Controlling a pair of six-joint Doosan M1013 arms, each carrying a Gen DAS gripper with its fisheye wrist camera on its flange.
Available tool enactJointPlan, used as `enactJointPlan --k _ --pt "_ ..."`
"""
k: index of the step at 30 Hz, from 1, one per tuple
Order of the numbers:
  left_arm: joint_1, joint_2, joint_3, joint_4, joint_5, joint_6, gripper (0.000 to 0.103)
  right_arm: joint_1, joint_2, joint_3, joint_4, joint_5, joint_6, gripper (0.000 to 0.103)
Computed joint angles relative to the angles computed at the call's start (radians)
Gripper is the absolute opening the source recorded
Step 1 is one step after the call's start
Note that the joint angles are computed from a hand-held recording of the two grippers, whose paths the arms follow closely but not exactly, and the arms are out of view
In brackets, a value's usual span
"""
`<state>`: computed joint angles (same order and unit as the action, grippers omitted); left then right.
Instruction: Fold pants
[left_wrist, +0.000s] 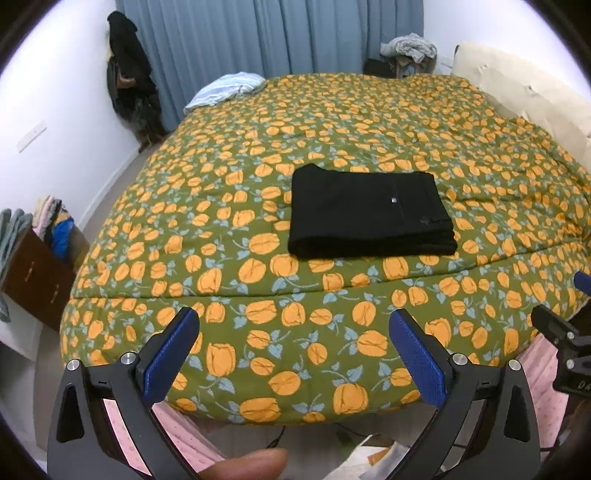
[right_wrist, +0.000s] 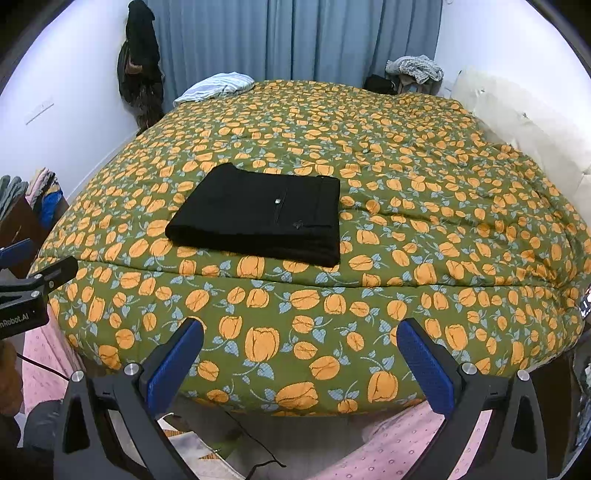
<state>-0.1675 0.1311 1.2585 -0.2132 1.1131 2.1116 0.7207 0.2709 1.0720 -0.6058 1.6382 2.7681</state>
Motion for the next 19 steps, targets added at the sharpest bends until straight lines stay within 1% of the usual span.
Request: enactJointPlan --k 3,13,19 --pt "-0.007 0.000 0.003 0.019 0.004 -0.006 0.102 0.003 0.001 0.000 -0.009 0.005 0.007 0.103" --pt "-0.011 0.006 0.005 0.026 0.030 -0.012 0.102 -0.003 -0.001 0.012 0.010 0.004 0.013 0.103" --pt "-0.006 0.007 0.004 -0.007 0.052 0.009 0.103 -0.007 -0.005 0.019 0.017 -0.002 0.020 0.103"
